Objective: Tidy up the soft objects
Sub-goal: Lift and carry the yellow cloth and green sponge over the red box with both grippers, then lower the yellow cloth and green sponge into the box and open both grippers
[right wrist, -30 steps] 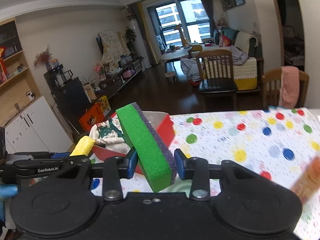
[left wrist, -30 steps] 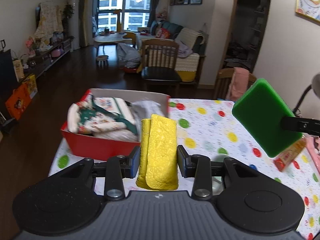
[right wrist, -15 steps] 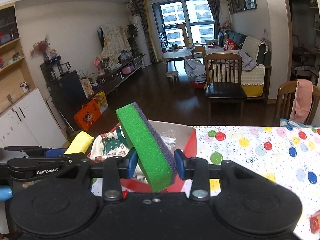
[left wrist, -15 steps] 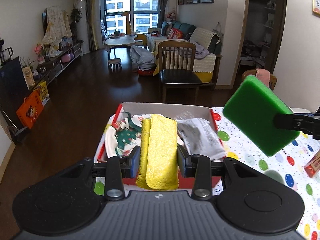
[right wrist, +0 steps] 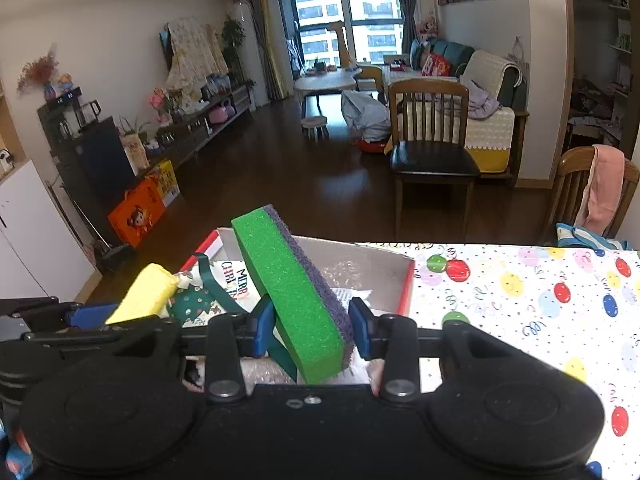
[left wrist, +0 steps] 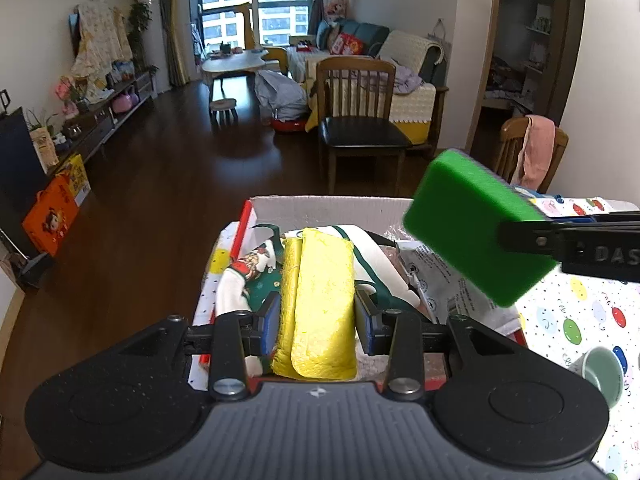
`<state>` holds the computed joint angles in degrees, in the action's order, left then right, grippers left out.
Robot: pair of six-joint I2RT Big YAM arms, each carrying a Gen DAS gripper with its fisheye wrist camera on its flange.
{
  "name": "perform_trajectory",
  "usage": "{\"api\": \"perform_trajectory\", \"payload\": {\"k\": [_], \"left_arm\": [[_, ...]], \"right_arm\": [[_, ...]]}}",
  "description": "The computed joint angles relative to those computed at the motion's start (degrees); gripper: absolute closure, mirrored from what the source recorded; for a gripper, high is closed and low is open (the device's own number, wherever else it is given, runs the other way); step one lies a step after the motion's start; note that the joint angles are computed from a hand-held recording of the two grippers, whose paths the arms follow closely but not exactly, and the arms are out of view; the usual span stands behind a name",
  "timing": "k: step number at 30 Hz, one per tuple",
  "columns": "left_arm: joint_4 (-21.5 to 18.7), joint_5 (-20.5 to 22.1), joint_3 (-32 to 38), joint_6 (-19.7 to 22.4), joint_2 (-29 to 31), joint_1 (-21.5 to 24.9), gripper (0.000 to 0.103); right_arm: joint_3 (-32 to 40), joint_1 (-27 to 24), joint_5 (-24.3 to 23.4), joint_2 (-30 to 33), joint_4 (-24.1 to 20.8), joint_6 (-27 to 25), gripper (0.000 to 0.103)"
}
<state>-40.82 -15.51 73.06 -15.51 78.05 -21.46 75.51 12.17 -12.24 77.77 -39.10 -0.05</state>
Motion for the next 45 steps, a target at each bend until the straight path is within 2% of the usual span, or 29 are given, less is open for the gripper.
{"api": "perform_trajectory", "payload": {"k": [5, 9, 15, 27, 29, 32, 34, 36, 38, 45], "left_arm": [[0.45, 0.85, 1.05, 1.47, 2.88, 0.68, 0.066], [0.39, 1.38, 1.94, 2.32, 4.99, 1.24, 0.066], [0.74, 2.18, 2.41, 1.78, 6.88, 2.61, 0.066], [0.42, 4.17, 3.23, 0.43, 9.73, 3.49, 0.065], [0.47, 4.49, 3.34, -0.38, 9.75, 3.64, 0.065], [0.34, 5.56, 3.46, -0.82, 9.60, 4.04, 0.064], [0.76, 5.82, 3.54, -0.74, 9.45, 4.13, 0.059], [1.79, 5.75, 2.89, -0.51, 8.58, 3.88, 0.041], [2.95, 5.90, 2.14, 0.01, 7.58, 3.63, 0.039], [3.10, 5.17, 1.07, 1.06, 4.53, 2.28, 0.039]], "right_arm": [[2.23, 2.32, 3.14, 3.41, -0.34, 0.13, 0.064], [3.45, 3.61, 5.32, 5.38, -0.81, -2.30, 0.064], [5.88, 5.17, 7.23, 7.92, -3.63, -4.17, 0.066], [5.48, 5.62, 6.79, 8.68, -4.75, -3.92, 0.063], [5.36, 5.35, 6.57, 8.39, -4.43, -3.81, 0.061], [6.33, 5.07, 6.18, 8.62, -5.73, -4.53, 0.049], [6.15, 5.05, 5.95, 8.28, -5.74, -4.90, 0.048], [6.12, 4.84, 5.35, 7.96, -5.80, -5.21, 0.046], [5.92, 4.58, 4.76, 7.45, -5.85, -5.32, 0.046], [4.36, 3.64, 2.19, 4.66, -5.47, -6.08, 0.042]]}}
